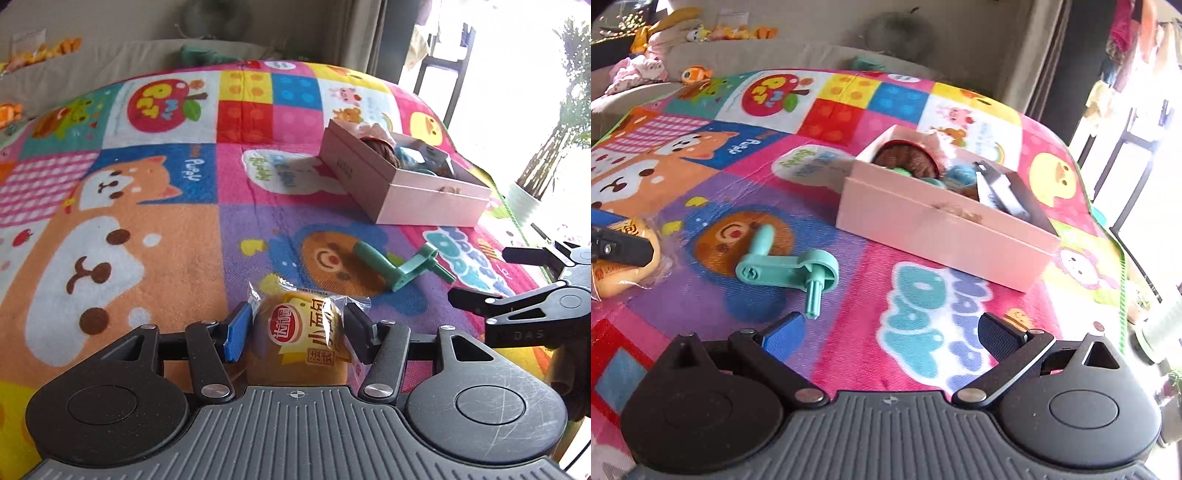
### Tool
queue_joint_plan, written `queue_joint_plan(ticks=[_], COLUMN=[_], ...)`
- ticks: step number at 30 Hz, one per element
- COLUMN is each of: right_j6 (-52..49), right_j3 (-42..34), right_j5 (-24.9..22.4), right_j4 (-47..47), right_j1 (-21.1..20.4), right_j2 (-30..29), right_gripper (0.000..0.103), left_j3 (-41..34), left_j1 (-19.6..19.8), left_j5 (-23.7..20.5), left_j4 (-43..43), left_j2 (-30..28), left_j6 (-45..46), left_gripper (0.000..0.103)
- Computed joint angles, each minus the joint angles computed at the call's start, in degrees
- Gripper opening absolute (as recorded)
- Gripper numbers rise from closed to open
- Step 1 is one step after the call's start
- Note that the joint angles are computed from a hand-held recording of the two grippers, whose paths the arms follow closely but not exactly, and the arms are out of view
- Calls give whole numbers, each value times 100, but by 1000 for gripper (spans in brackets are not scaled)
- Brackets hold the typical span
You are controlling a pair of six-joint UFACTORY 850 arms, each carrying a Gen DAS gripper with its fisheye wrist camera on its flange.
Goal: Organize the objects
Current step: 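Grasp the teal crank toy with the right gripper while the left gripper holds the bread, then drop the bread into the pink box with the left gripper while the right gripper drops the teal toy in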
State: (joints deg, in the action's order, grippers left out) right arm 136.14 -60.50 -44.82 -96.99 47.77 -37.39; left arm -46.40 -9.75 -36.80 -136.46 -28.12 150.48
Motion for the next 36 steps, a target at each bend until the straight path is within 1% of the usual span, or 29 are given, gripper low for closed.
queue_joint_plan(ticks=[2, 4, 7, 10, 12, 14, 16, 18, 19, 22, 26, 33, 36], right_j6=[598, 753, 687, 651, 673, 679, 559, 509, 545, 647, 934, 1091, 1355], right_j3=[166, 76, -238, -553, -684, -759, -836, -868, -858, -719, -271, 477, 739], right_j5=[393, 542, 674, 1020, 1237, 1241, 1204, 1253, 1279, 1172, 912, 340, 86], right_j4=[-657, -994, -1062, -1085, -1158, -1191, -1103, -1062, -1067, -1109, -1266, -885, -830], right_j1=[-71, -107, -193, -325, -390, -389, -376, -380, -382, -330, -206, 56, 148], right_j2=[174, 137, -81, -291, -374, -420, -458, -458, -438, -315, 34, 530, 653], right_gripper=[100, 100, 99, 97, 92, 90, 84, 71, 71, 71, 71, 71, 71], left_j3=[6, 18, 66, 89, 84, 69, 63, 62, 62, 61, 61, 100, 126], left_j1=[17, 28, 28, 27, 39, 56, 64, 66, 66, 66, 64, -28, -46], left_j5=[-38, -44, -73, -109, -123, -139, -146, -146, -146, -141, -118, 28, 131], left_j4=[12, 34, -11, -61, -29, 25, 53, 65, 65, 72, 68, -196, -172], left_j2=[-5, 7, 28, 25, 16, 1, -6, -8, -8, -7, -3, 59, 128], left_j6=[-26, 9, 131, 143, 88, 24, -23, -49, -49, -68, -80, 50, -201], left_gripper=[60, 60, 60, 61, 61, 61, 61, 61, 61, 61, 61, 61, 59])
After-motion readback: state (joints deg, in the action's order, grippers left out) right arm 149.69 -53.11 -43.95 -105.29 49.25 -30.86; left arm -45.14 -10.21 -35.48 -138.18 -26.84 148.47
